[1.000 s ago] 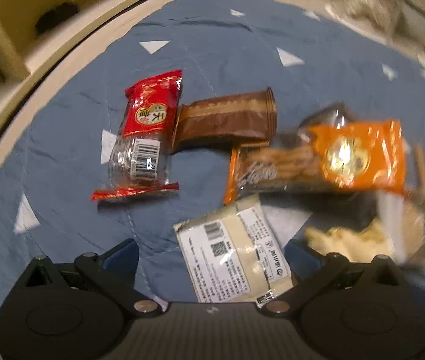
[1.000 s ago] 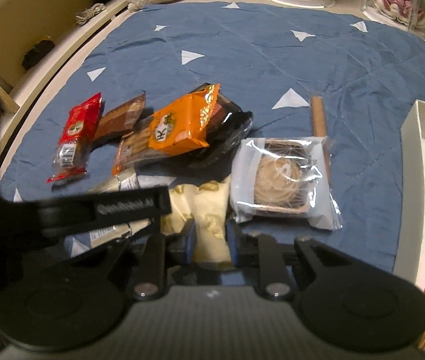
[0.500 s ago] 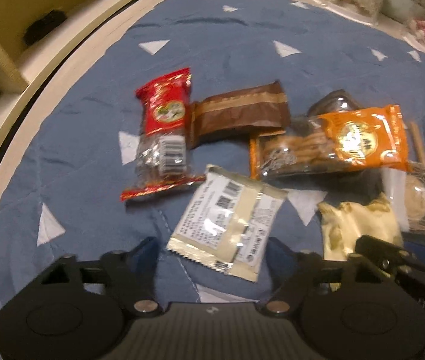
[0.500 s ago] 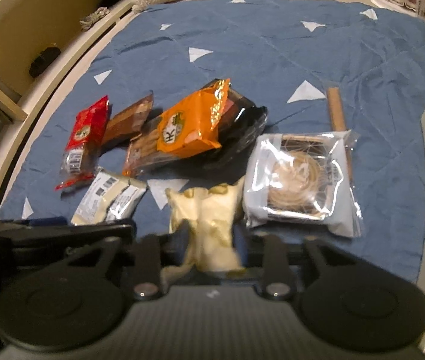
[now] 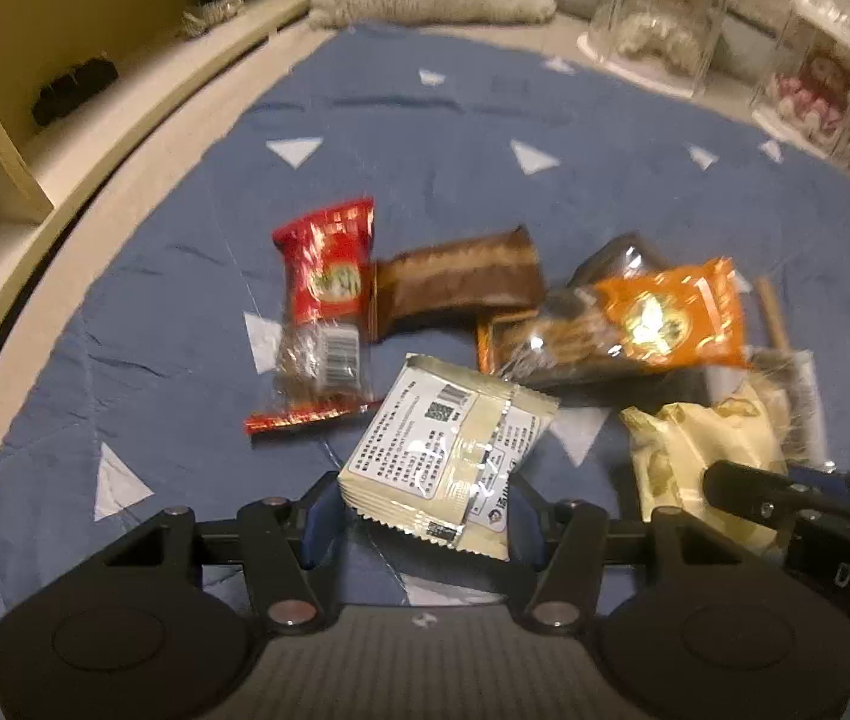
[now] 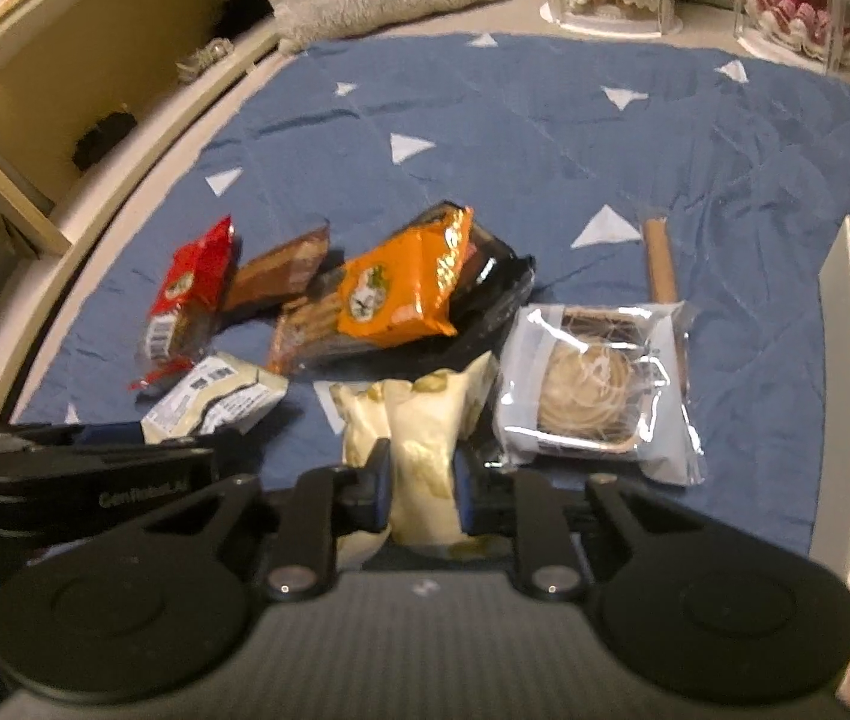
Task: Organize snacks
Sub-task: 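Grasp the white-labelled packet with the left tool while the right tool grasps the cream bag, then carry the white packet and cream bag into the white tray and release both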
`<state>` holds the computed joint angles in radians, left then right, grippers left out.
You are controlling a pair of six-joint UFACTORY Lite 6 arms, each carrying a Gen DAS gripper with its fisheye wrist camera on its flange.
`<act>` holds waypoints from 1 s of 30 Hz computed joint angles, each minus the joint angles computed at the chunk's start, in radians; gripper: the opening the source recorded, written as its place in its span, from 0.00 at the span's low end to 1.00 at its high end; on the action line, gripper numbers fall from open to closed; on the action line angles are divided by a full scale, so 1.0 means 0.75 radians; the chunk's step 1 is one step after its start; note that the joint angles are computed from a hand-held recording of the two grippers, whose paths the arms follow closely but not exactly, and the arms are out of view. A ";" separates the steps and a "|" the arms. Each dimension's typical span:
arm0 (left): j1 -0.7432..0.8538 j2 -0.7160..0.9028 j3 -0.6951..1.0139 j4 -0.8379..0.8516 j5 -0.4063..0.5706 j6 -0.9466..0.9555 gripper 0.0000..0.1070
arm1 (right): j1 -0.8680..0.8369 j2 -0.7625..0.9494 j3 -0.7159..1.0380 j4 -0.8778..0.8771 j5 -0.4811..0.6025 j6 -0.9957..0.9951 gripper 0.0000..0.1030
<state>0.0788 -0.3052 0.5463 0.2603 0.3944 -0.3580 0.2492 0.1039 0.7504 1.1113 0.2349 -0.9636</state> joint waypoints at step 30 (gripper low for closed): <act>-0.987 -0.320 0.140 0.411 0.314 -0.942 0.55 | -1.021 -0.868 -0.276 -0.218 0.622 -0.158 0.23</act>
